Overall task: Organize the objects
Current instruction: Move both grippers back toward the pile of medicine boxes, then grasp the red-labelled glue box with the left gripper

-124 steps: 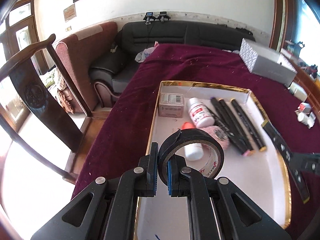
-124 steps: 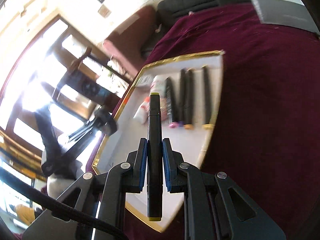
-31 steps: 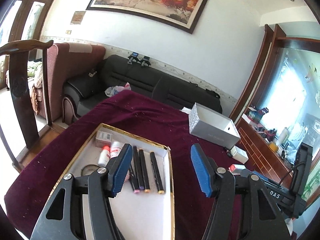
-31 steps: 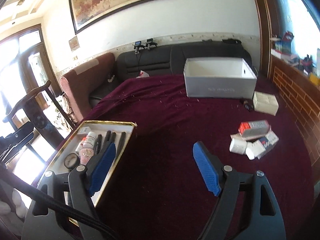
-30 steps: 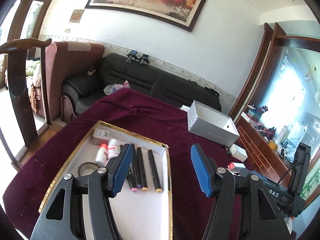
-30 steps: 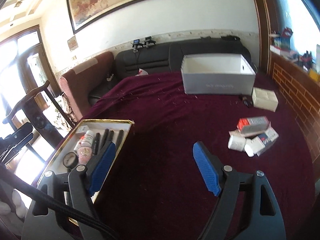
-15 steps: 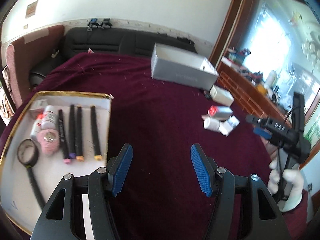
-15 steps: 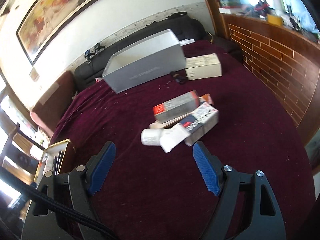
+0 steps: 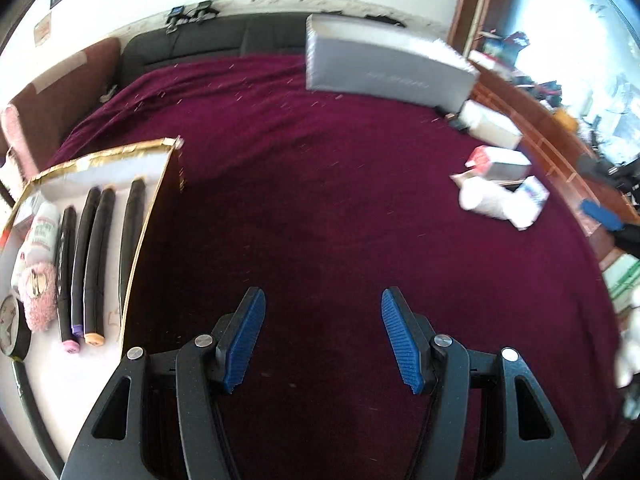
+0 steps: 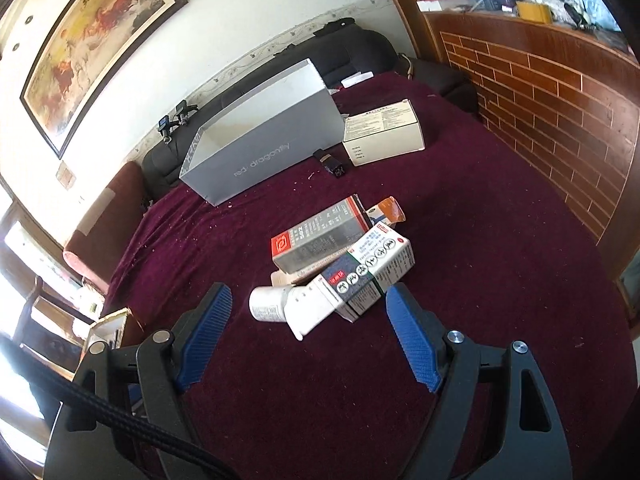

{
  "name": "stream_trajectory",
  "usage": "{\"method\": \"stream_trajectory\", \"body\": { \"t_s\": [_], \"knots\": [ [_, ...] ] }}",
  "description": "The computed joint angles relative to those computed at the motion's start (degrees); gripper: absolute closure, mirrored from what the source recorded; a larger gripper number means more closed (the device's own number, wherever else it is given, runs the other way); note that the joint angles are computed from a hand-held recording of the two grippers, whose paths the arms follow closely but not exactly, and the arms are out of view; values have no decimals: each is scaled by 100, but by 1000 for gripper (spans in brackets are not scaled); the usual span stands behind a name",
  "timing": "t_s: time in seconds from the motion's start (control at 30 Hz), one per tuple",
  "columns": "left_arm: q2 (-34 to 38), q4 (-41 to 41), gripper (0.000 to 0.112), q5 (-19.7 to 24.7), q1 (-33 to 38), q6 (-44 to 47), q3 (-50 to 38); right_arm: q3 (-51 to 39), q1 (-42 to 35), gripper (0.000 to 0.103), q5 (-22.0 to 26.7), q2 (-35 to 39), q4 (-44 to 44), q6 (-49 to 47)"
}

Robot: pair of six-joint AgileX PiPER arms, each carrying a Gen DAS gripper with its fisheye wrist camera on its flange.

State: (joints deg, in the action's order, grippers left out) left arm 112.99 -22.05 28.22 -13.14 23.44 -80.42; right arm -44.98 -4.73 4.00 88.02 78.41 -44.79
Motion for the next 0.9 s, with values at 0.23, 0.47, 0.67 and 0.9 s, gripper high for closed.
{"method": "stream_trajectory", "body": {
  "t_s": [0.23,0.47,0.67,0.9],
  "knots": [
    [-43,-676,49,-401,83,706,444,-905,-546,23,990,681,-1623,1297],
    [119,-797,12,7,15,1138,170,-2184,-504,23,1261,1531,-5244,4970],
    [151,722,11,-35,-390,43,69,-4106,-573,24,2428,2846,-6390,6047],
    [139,282,11,-20,-275,423,95,-4008,-306,24,4045,2976,-2827,2058]
  ]
}}
